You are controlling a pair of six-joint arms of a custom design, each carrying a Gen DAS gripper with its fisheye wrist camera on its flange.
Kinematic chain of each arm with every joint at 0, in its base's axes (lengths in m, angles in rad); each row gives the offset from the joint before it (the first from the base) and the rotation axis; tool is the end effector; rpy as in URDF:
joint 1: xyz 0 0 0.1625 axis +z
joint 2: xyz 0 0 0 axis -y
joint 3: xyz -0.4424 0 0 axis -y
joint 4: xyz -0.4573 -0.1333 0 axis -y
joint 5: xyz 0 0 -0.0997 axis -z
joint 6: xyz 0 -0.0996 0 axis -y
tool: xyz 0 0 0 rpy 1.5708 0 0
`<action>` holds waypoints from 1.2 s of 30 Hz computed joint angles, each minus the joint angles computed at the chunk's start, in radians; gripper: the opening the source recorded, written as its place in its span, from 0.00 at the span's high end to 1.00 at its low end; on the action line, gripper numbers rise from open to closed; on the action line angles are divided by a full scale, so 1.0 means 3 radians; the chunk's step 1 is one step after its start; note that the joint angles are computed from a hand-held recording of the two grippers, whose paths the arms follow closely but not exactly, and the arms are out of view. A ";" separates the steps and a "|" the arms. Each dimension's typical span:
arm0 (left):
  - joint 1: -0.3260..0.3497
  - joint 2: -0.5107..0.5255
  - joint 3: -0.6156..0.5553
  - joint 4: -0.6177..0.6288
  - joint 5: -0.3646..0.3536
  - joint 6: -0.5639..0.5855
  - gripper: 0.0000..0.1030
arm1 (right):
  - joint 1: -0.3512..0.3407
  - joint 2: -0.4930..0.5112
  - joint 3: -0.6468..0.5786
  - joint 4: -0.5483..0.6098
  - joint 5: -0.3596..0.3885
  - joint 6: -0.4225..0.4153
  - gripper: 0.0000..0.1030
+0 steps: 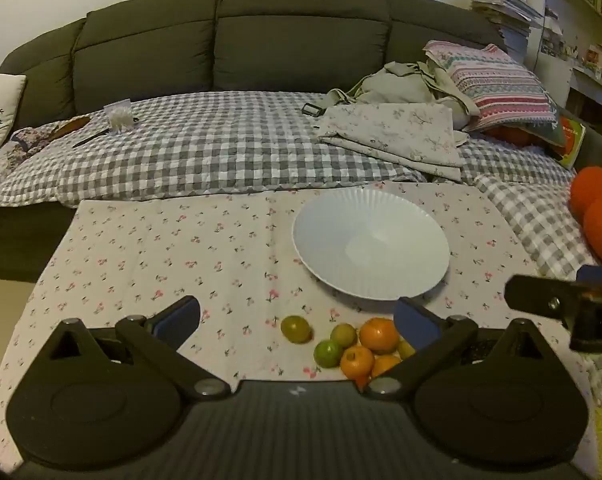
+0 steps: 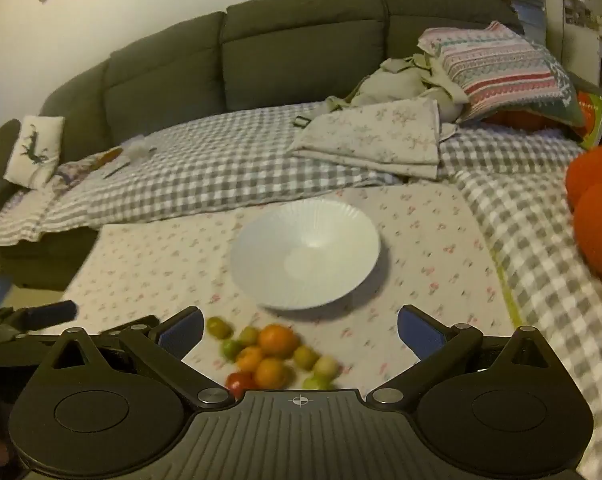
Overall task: Organize fruits
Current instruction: 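Move both grippers open toward the fruit pile beside the white plate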
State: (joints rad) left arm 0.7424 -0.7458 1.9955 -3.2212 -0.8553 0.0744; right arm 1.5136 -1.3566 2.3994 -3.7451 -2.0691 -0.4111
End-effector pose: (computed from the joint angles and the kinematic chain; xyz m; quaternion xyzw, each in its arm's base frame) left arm -0.3008 -0.5455 -0.0016 0.3377 0.8564 -0.2997 0.2504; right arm 0.0601 -0.4502 0.2528 0.0139 -0.8286 0.4570 0.3230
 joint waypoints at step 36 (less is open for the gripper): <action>0.0394 0.0366 -0.0142 0.0409 -0.0622 0.0198 0.23 | -0.0615 0.0389 -0.0200 0.0338 0.0360 -0.0393 0.44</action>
